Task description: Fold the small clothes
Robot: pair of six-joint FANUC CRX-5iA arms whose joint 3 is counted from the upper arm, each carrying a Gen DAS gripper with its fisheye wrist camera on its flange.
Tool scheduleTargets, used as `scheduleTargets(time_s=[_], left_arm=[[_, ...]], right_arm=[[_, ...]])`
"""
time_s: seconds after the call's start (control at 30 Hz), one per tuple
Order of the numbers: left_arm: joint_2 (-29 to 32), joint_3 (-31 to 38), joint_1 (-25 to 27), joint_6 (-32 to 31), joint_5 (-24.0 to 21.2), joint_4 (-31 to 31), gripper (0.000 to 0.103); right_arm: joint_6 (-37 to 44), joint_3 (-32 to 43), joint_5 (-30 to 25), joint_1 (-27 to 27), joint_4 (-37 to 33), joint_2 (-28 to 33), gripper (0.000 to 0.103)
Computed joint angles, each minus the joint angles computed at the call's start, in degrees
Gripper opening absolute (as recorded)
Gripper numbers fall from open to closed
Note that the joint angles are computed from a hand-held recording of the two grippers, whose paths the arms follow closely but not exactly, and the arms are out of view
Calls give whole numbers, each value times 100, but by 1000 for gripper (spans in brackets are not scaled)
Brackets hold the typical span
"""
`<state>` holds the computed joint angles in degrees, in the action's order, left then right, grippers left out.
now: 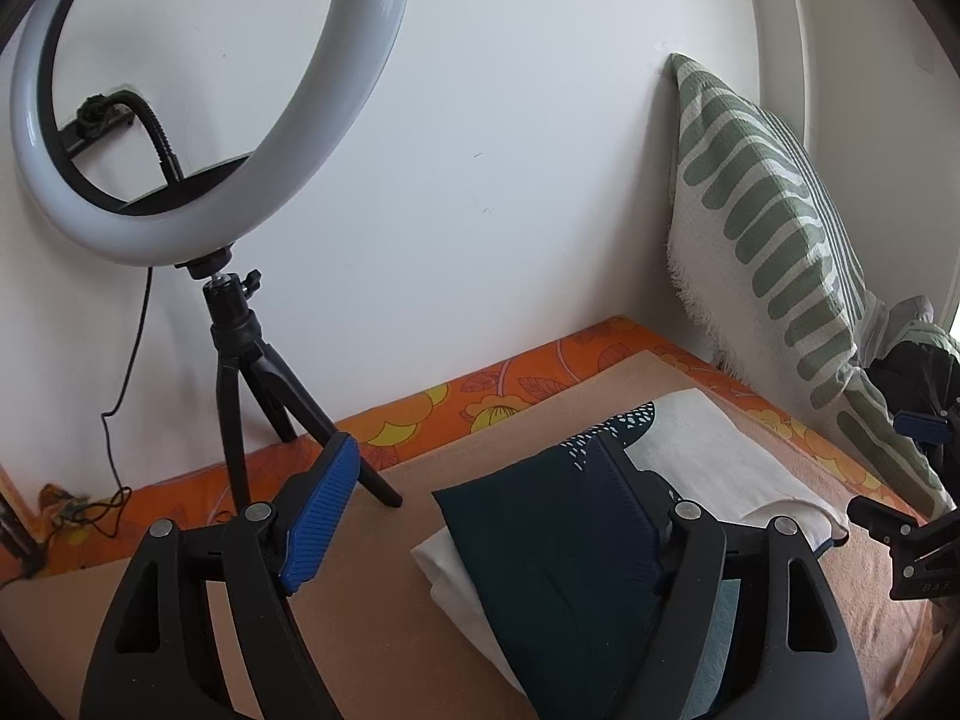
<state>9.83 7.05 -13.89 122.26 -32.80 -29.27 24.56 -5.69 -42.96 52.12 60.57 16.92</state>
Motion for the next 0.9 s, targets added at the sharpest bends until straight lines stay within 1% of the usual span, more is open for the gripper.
scheduleTargets(time_s=[0.07,0.13,0.23,0.37,0.57,0.73,0.9], left_arm=[[-140,-84,-48,58,-41,-57,82],[-299,-208,-39,3,-53,54,82],[-535,-366,-44,16,-127,122,82],[-888,-580,-124,194,-203,-13,82],[-1474,-902,-315,457,-444,-296,82],[-1959,-1124,-550,701,-682,-618,82],[-2449,-1385,-783,864,-878,-855,83]], right_arm=[[-73,-41,-89,87,80,-71,96],[-149,-89,-141,184,137,-161,98],[-333,-209,-194,355,271,-330,99],[-524,-302,-415,629,445,-497,101],[-785,-459,-743,1112,740,-749,103],[-930,-526,-1072,1554,881,-887,103],[-1176,-632,-1253,1923,1004,-1012,103]])
